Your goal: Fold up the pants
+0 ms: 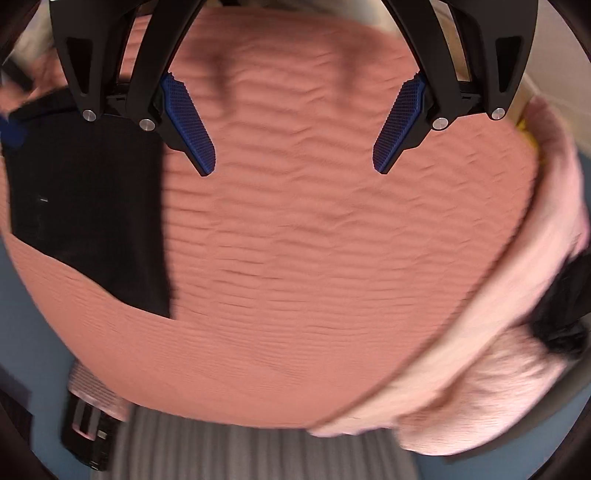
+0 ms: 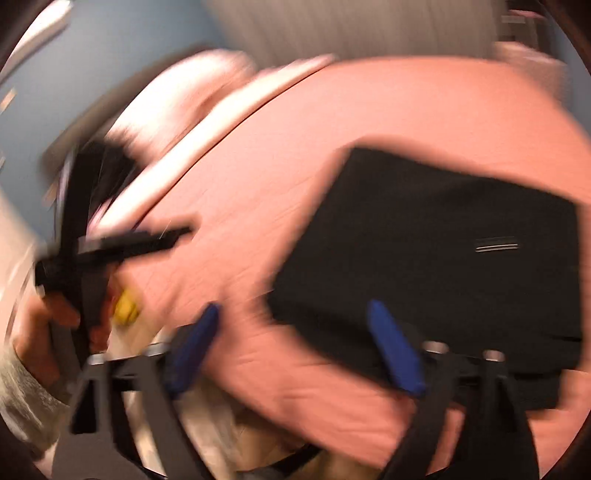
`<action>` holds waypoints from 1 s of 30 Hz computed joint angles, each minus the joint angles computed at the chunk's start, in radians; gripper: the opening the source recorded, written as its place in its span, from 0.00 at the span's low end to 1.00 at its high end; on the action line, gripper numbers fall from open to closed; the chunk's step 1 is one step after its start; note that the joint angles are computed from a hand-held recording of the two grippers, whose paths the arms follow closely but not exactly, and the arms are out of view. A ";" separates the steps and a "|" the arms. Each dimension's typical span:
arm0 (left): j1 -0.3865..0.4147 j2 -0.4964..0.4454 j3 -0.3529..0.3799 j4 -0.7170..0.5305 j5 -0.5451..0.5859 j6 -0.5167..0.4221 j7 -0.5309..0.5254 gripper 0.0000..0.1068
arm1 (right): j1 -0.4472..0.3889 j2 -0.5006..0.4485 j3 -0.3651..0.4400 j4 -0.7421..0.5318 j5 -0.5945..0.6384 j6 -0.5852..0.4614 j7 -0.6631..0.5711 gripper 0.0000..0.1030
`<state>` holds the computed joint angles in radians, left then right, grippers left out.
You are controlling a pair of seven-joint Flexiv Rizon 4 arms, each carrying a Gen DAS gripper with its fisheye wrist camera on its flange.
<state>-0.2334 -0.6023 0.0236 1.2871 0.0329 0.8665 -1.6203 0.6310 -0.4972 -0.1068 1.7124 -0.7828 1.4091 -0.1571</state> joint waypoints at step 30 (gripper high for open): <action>-0.083 -0.396 -0.084 -0.572 -0.172 -0.320 0.041 0.38 | -0.274 -0.058 0.231 0.084 0.527 0.181 -0.293 0.36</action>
<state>-0.3164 -0.9987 -0.0605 0.7150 -0.1396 0.5466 -1.5794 0.3575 -0.5551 0.1241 1.7959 -0.2557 1.5899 -0.4499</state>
